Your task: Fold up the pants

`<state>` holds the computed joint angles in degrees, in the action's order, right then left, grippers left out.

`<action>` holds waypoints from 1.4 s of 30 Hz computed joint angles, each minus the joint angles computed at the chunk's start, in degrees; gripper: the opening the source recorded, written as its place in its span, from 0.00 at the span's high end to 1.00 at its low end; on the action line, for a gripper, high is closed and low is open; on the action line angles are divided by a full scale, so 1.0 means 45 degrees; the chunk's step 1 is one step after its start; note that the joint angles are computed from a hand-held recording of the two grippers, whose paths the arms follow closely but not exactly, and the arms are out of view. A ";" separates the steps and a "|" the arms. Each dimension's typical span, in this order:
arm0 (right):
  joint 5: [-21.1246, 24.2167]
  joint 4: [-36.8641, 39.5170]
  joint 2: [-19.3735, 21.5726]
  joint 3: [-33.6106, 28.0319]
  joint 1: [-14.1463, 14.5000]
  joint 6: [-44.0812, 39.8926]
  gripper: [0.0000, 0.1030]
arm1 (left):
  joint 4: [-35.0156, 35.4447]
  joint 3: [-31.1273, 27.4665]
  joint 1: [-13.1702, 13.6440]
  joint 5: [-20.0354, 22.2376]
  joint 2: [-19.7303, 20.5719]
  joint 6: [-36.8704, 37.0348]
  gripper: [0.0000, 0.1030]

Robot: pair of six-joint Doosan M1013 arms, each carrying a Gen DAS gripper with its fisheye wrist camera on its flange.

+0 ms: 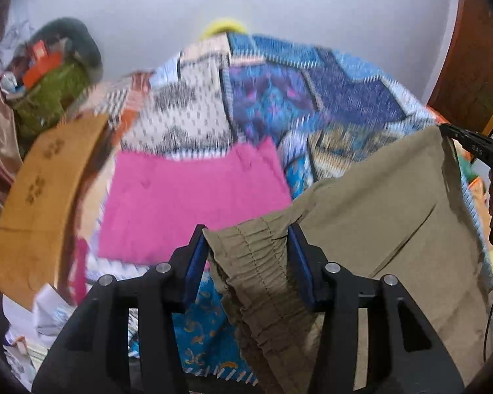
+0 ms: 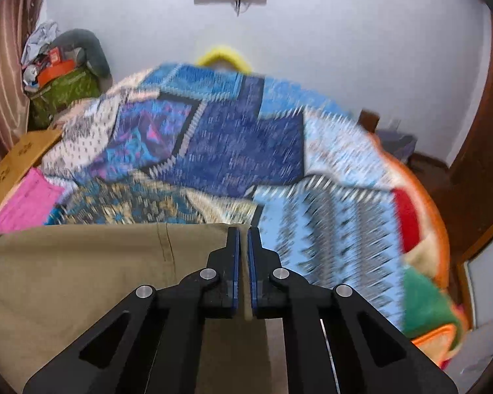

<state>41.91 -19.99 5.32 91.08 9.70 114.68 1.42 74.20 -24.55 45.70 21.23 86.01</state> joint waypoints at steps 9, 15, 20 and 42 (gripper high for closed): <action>-0.0237 -0.1916 -0.1370 -0.0328 0.0124 0.2019 0.98 | -0.0457 -0.0199 -0.0305 -0.1190 -0.0911 0.0736 0.53; -0.0249 -0.1323 -0.2665 0.0284 0.0389 0.1343 0.98 | -0.0782 0.0688 -0.0399 -0.1215 -0.1789 0.1732 0.53; 0.0027 -0.1350 -0.3623 0.1105 0.0934 0.1503 0.98 | -0.1183 0.1891 -0.0440 -0.1438 -0.2747 0.2724 0.52; 0.2420 -0.0078 -0.6220 0.4885 0.3947 0.4407 0.98 | -0.0795 0.5855 -0.0484 0.0078 -0.4816 0.2055 0.52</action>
